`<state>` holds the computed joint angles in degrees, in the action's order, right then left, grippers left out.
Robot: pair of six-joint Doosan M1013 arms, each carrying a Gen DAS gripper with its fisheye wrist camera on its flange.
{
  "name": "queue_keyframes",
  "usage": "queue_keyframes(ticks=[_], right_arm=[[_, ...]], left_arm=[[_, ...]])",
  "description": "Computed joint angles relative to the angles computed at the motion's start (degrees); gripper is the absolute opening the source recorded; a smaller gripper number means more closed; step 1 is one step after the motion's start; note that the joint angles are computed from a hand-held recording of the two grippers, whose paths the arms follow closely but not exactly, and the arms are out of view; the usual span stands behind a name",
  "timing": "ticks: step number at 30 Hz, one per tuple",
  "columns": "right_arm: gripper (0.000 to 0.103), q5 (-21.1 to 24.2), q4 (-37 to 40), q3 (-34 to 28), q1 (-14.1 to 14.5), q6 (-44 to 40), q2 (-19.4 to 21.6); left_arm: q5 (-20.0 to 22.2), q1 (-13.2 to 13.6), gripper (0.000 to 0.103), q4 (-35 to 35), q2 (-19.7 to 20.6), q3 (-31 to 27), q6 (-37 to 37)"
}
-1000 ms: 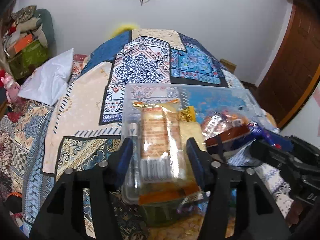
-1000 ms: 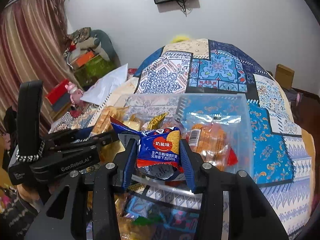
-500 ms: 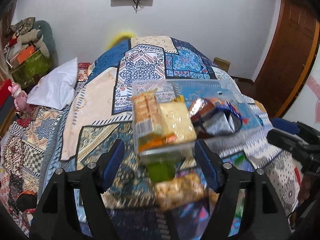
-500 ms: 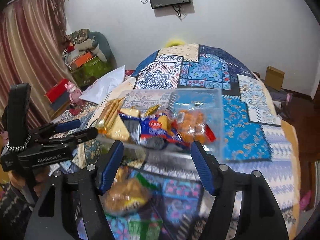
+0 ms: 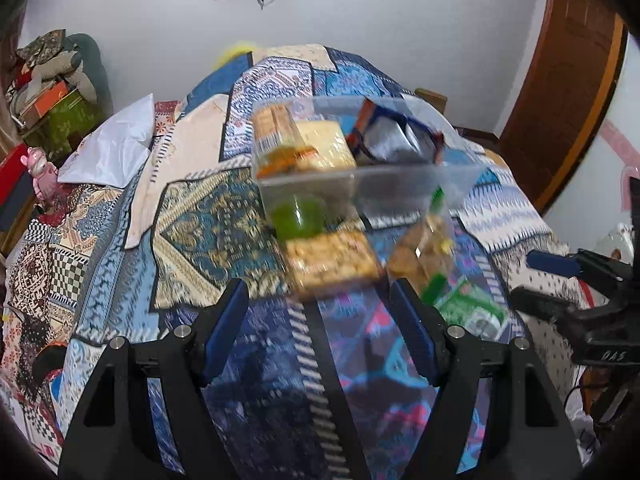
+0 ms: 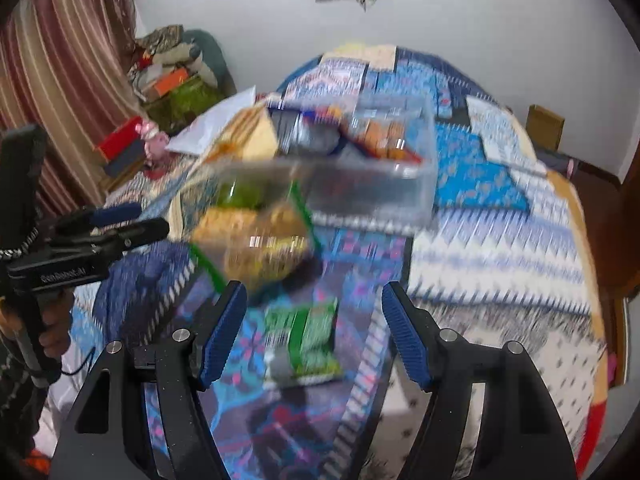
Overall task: Organize snacks
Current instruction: 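Open both tools to release the packs into the clear box, then grasp the clear bag of crackers with the left tool while the right tool grasps the green snack pack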
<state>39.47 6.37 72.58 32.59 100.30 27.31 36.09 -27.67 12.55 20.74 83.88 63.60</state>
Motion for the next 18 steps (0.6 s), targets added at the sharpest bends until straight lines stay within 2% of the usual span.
queue_keyframes(ticks=[2,7,8,10,11,15,18], right_arm=[[0.067,0.7,4.1,0.7,-0.2,-3.6,0.1],[0.066,3.2,6.0,-0.1,-0.1,-5.5,1.7],[0.064,3.5,6.0,-0.1,0.0,-5.6,1.8],[0.053,4.3,5.0,-0.5,0.3,-5.5,2.3],[0.052,4.8,5.8,-0.8,0.1,-6.1,2.6],[0.045,3.8,9.8,0.2,-0.7,-8.3,2.5],[0.044,2.1,7.9,1.3,-0.9,-6.0,1.6]], left_arm=[[-0.1,-0.5,0.073,-0.5,-0.3,0.7,0.7],[-0.5,-1.4,0.073,-2.7,-0.3,1.1,3.5],[-0.5,-1.5,0.073,-3.4,-0.1,0.9,4.2],[-0.3,-1.6,0.073,-5.1,0.5,0.4,5.6],[-0.1,-1.6,0.073,-5.8,0.9,-0.1,6.2],[0.4,-1.9,0.073,-8.0,2.5,-2.0,8.2],[0.5,-2.0,0.073,-9.4,4.0,-3.7,9.8]])
